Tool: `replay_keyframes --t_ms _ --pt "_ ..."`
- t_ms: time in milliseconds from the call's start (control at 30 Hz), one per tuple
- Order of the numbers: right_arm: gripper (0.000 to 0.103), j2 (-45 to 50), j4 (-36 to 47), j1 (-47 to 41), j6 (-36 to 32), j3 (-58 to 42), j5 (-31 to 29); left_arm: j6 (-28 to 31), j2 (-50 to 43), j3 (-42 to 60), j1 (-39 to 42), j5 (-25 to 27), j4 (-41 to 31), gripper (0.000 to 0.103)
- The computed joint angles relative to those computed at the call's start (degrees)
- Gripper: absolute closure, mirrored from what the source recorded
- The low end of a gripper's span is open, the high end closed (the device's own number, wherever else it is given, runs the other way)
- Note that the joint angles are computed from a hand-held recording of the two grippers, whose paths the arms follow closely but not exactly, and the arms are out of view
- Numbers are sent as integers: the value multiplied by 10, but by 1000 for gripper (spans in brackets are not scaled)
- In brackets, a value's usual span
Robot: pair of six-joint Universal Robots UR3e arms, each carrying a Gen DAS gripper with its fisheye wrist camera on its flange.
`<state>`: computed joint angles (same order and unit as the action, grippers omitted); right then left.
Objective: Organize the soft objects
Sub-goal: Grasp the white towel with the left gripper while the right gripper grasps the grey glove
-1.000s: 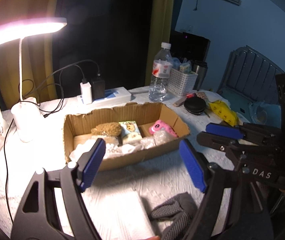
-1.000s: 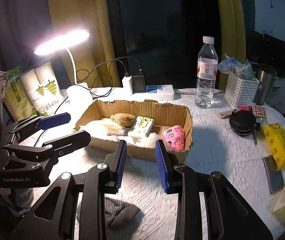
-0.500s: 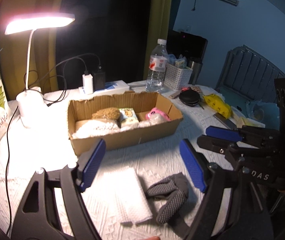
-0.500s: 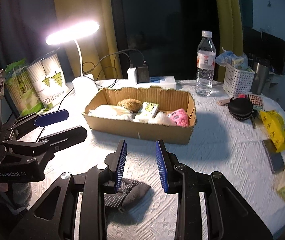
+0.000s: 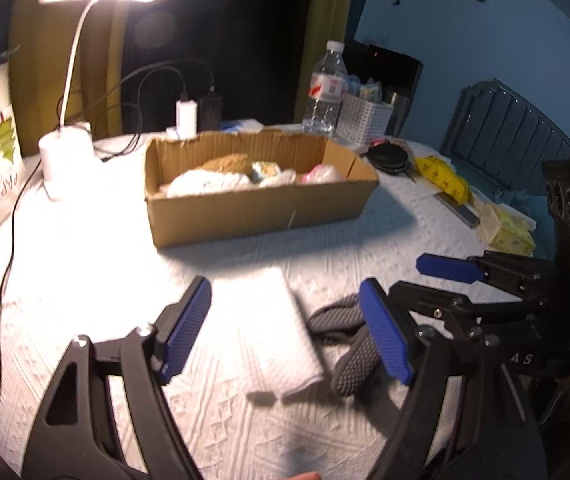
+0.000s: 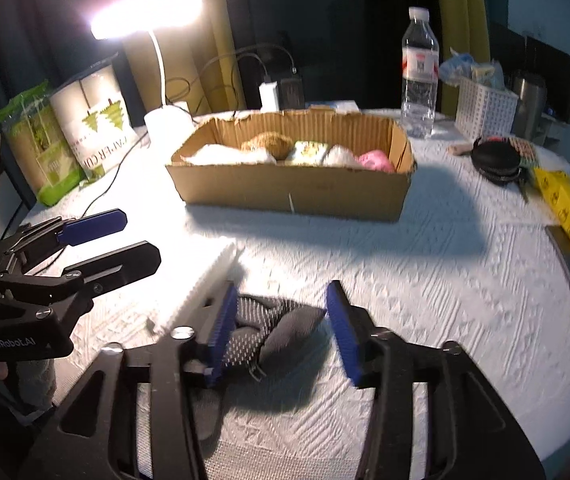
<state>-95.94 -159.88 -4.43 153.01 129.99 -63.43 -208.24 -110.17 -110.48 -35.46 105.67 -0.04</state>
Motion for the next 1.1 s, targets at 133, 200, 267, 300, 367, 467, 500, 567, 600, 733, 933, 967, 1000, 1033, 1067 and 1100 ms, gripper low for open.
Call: replay_keyframes --t_ms 133,200,267,300,367,467,500,567,600,733,933,967,1000,1033,1067,1100 --pt "48 22 -13 7 4 9 -12 -6 -8 -18 2 -9 10 25" --pt "48 36 -17 9 4 10 -16 -7 -12 -24 5 -12 13 25" --pt "46 49 -18 10 5 7 -19 -8 -16 -26 9 -15 14 25" --pt "44 57 -18 10 6 5 -20 -8 -17 -27 11 -17 14 25" --pt "41 72 -18 9 8 0 -19 -7 -22 -23 15 -22 8 25" --pt "38 89 -12 2 10 -8 -5 -4 -32 -8 17 -24 -12 25" --pt "38 93 -11 1 9 -9 -2 -4 -36 -4 18 -24 -19 25" --pt "38 101 -8 -2 5 -13 6 -4 -42 5 19 -23 -31 25" --pt "38 106 -9 -1 4 -14 9 -6 -46 10 20 -22 -37 25" --pt "38 122 -52 17 9 -7 1 -17 -55 28 21 -11 -67 25" --pt "59 120 -34 0 -22 -4 35 -17 -68 63 15 -4 -109 25" --pt "61 116 -29 -8 -29 -2 45 -16 -72 72 12 -1 -118 25" --pt "63 113 -24 -13 -37 0 52 -16 -75 79 11 -1 -125 25" --pt "65 108 -21 -19 -44 3 57 -16 -78 86 10 0 -133 25" --pt "66 103 -20 -23 -48 6 59 -15 -81 92 10 -1 -141 25" --pt "67 96 -20 -29 -53 11 61 -14 -84 98 11 -2 -149 25"
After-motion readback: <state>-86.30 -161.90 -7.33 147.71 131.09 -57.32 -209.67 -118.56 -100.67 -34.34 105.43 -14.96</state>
